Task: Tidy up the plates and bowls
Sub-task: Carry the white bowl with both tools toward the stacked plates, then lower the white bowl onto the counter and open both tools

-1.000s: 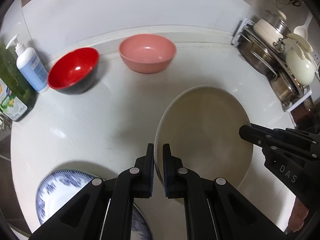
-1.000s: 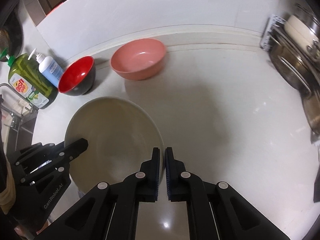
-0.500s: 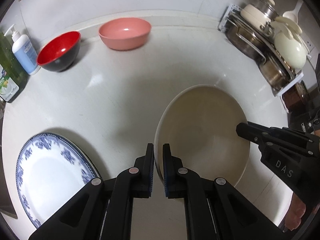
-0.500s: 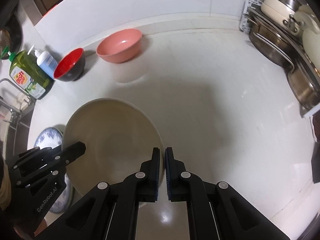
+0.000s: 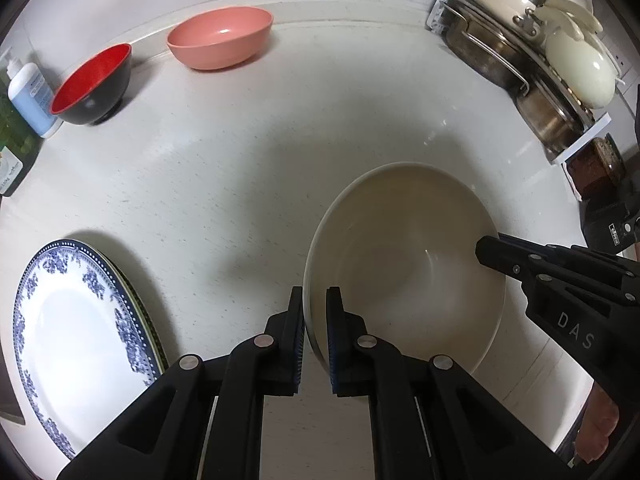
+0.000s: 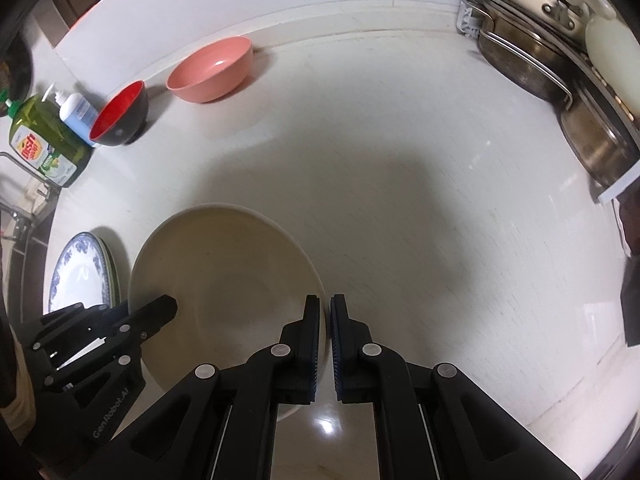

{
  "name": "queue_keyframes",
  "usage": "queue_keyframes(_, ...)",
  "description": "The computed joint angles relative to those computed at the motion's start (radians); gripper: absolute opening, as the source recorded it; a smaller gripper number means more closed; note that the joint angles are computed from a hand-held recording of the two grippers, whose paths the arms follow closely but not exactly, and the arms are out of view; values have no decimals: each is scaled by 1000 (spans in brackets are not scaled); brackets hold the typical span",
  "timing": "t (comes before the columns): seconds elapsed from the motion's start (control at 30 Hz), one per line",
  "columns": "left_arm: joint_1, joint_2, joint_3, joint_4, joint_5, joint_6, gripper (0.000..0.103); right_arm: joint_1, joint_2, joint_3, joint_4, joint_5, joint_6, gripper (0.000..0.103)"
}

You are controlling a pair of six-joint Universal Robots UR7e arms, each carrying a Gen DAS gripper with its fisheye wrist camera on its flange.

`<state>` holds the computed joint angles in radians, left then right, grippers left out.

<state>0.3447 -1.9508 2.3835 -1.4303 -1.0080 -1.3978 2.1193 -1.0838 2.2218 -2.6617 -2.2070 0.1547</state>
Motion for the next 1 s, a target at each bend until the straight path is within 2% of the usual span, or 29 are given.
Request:
queue_keyframes(0.47,10,22,4,-17,-10,-9,14,-36,-16,27,-3,19,-12,8)
queue_keyframes(0.67,5,7,6,-19,-4,-15,22,-43,-14,28,-8,37,-29,10)
queue_keyframes(0.77,-2,5,4,-5,6,-22,33,-43,-14,30,-16,44,-33,10)
queue_keyframes(0.87,-16,-10,-1,18,15,-39,38,-42,-13,29,-13,41,-33,10)
queue_keyframes(0.9,-20,-13,-3,24,19,-38,44,-42,-14,29,-12,39,-34,14)
queue_keyframes(0.93,-26,-15,-7,41,25,-46,46,-40,-15,30,-17,33,-31,24)
queue_keyframes(1.0,-41,-26,-15,80,40,-64,51,-34,-15,32,-32,25,-18,35)
